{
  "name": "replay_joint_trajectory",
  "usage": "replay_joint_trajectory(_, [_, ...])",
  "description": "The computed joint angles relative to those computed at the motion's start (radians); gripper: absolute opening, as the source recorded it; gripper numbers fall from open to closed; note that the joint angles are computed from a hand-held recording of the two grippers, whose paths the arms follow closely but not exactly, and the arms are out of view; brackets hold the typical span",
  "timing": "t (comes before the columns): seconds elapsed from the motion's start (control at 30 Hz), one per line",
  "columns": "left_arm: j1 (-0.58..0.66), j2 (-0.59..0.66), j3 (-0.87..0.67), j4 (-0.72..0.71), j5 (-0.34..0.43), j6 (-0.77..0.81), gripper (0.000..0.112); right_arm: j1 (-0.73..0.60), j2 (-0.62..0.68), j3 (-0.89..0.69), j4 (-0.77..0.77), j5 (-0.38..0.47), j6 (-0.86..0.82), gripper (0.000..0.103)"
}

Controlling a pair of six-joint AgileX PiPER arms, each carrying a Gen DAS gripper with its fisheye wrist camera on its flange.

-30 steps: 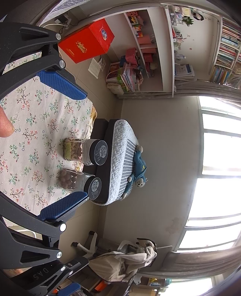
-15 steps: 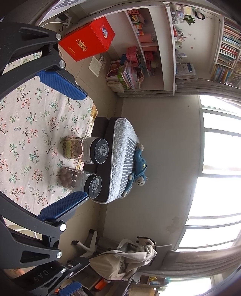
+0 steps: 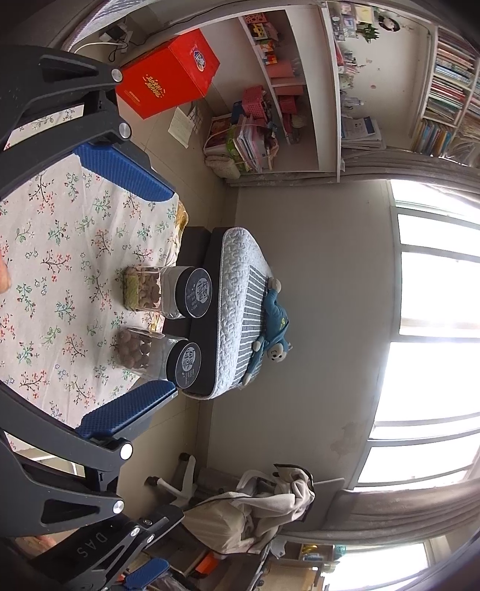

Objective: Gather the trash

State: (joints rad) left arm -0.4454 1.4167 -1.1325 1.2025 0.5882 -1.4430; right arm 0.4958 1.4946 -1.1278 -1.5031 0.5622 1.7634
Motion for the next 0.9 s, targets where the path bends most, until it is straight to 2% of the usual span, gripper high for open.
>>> replay_joint_trajectory(0.9, [0.007,0.013,-0.021,-0.062,0.014,0.037,0.096,-0.003,-0.004,-0.001,0.01,-0.004,-0.019,0.096])
